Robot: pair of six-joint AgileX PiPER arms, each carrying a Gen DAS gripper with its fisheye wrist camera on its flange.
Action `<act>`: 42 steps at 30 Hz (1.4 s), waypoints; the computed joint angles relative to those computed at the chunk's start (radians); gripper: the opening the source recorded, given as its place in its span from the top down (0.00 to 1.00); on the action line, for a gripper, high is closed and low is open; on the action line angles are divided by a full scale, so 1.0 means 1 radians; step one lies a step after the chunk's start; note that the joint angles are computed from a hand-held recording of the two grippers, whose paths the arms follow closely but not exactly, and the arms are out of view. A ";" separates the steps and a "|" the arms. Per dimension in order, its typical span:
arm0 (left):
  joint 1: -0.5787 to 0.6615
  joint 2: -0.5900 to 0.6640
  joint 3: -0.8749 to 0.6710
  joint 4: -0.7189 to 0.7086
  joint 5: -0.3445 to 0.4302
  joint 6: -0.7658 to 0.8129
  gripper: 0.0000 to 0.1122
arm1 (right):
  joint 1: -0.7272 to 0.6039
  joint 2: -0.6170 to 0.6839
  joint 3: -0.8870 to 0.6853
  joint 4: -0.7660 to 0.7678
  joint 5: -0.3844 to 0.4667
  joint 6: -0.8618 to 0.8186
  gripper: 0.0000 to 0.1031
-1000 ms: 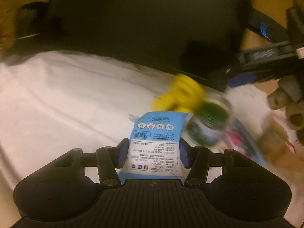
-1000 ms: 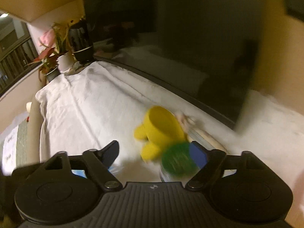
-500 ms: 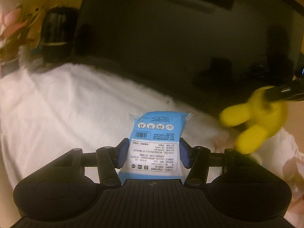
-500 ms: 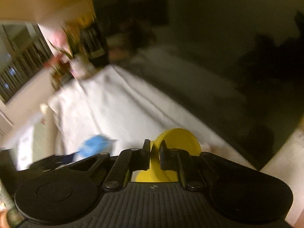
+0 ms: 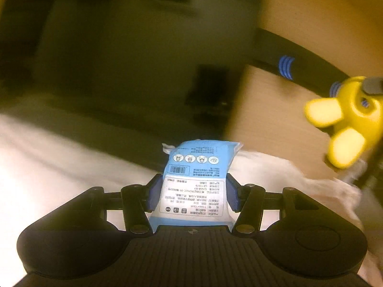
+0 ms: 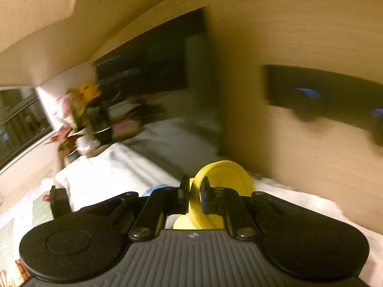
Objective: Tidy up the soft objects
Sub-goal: 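Carry the wipe pack and yellow toy into the pink box and release both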
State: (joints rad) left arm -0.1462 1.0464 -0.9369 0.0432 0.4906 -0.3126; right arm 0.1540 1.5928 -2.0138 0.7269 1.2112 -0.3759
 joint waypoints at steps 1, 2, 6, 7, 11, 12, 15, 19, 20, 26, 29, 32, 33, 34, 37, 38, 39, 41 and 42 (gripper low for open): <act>-0.080 0.029 -0.023 0.058 -0.001 -0.070 0.47 | -0.048 -0.023 0.033 0.012 0.000 -0.019 0.91; -0.142 0.058 -0.047 0.101 0.001 -0.121 0.47 | -0.096 -0.046 0.067 0.017 -0.003 -0.036 0.91; -0.374 0.200 -0.166 0.241 0.002 -0.283 0.47 | -0.290 -0.109 0.187 0.051 -0.013 -0.101 0.91; -0.418 0.243 -0.201 0.237 0.003 -0.283 0.47 | -0.344 -0.119 0.211 0.066 -0.015 -0.119 0.91; -0.506 0.395 -0.302 0.116 -0.025 -0.179 0.47 | -0.501 -0.157 0.322 0.113 -0.077 -0.177 0.91; -0.536 0.439 -0.324 0.100 -0.046 -0.172 0.47 | -0.527 -0.173 0.360 0.122 -0.105 -0.190 0.91; -0.604 0.573 -0.400 0.155 -0.094 -0.209 0.45 | -0.563 -0.253 0.549 0.166 -0.227 -0.274 0.91; -0.675 0.820 -0.613 0.295 0.088 -0.253 0.46 | -0.572 -0.241 0.668 0.235 -0.264 -0.331 0.92; -0.677 0.855 -0.638 0.280 0.124 -0.256 0.48 | -0.567 -0.224 0.670 0.227 -0.274 -0.321 0.92; -0.660 0.829 -0.522 0.348 0.060 -0.367 0.43 | -0.607 -0.160 0.694 0.315 -0.280 -0.391 0.92; -0.652 0.781 -0.495 0.320 0.045 -0.352 0.44 | -0.603 -0.134 0.704 0.314 -0.268 -0.381 0.92; -0.651 0.674 -0.408 0.253 0.022 -0.300 0.46 | -0.593 -0.101 0.716 0.302 -0.257 -0.381 0.91; -0.652 0.639 -0.379 0.240 0.014 -0.291 0.46 | -0.589 -0.104 0.732 0.292 -0.269 -0.385 0.91; -0.656 0.610 -0.358 0.239 0.009 -0.288 0.46 | -0.580 -0.106 0.749 0.279 -0.290 -0.387 0.91; -0.669 0.517 -0.278 0.286 -0.019 -0.344 0.46 | -0.554 -0.102 0.795 0.232 -0.338 -0.372 0.91; -0.670 0.482 -0.243 0.302 -0.034 -0.366 0.46 | -0.548 -0.100 0.809 0.218 -0.345 -0.362 0.91; -0.672 0.444 -0.206 0.328 -0.050 -0.399 0.46 | -0.543 -0.100 0.825 0.208 -0.350 -0.362 0.91; -0.681 0.365 -0.127 0.428 -0.054 -0.503 0.46 | -0.532 -0.123 0.869 0.199 -0.363 -0.386 0.88; -0.689 0.329 -0.091 0.499 -0.040 -0.573 0.46 | -0.521 -0.147 0.896 0.193 -0.375 -0.406 0.83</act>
